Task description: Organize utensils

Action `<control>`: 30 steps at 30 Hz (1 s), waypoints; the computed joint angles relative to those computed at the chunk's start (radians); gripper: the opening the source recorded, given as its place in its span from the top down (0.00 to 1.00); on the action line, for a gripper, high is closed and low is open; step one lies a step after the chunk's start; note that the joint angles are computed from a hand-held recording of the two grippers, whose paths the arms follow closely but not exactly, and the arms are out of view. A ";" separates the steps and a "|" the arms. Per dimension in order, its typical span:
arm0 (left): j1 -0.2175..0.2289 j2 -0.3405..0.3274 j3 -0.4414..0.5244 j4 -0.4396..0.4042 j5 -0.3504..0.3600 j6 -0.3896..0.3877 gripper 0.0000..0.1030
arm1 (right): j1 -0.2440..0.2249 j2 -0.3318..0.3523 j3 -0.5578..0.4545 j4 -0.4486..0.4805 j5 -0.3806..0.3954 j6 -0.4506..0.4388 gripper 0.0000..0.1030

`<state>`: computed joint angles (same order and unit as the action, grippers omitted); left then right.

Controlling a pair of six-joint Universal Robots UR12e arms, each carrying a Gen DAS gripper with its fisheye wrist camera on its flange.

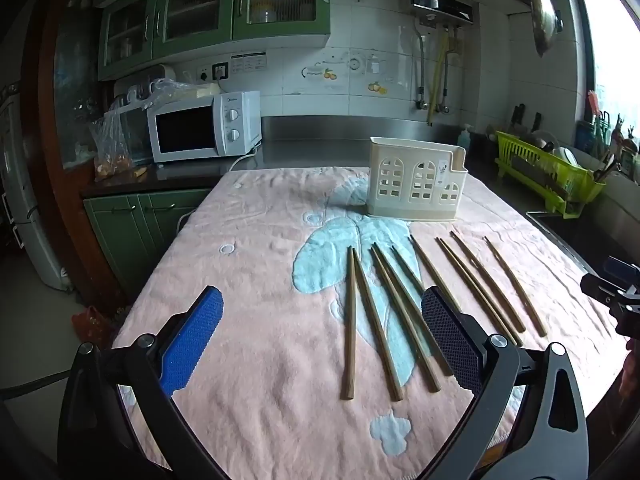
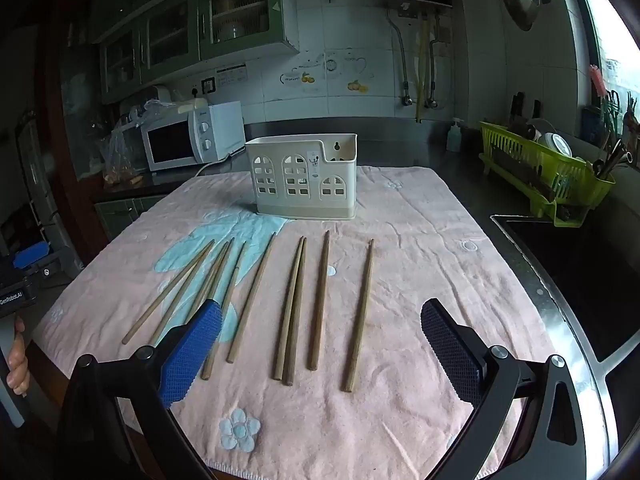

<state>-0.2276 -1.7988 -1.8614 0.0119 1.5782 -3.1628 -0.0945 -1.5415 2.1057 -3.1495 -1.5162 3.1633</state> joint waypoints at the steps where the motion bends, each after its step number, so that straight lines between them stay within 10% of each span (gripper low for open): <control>1: -0.001 0.001 0.000 -0.002 0.002 -0.001 0.05 | 0.001 -0.001 0.000 0.000 0.000 0.000 0.06; 30: -0.002 -0.012 0.014 -0.016 0.024 -0.001 0.05 | 0.004 0.004 0.000 -0.003 0.005 -0.002 0.06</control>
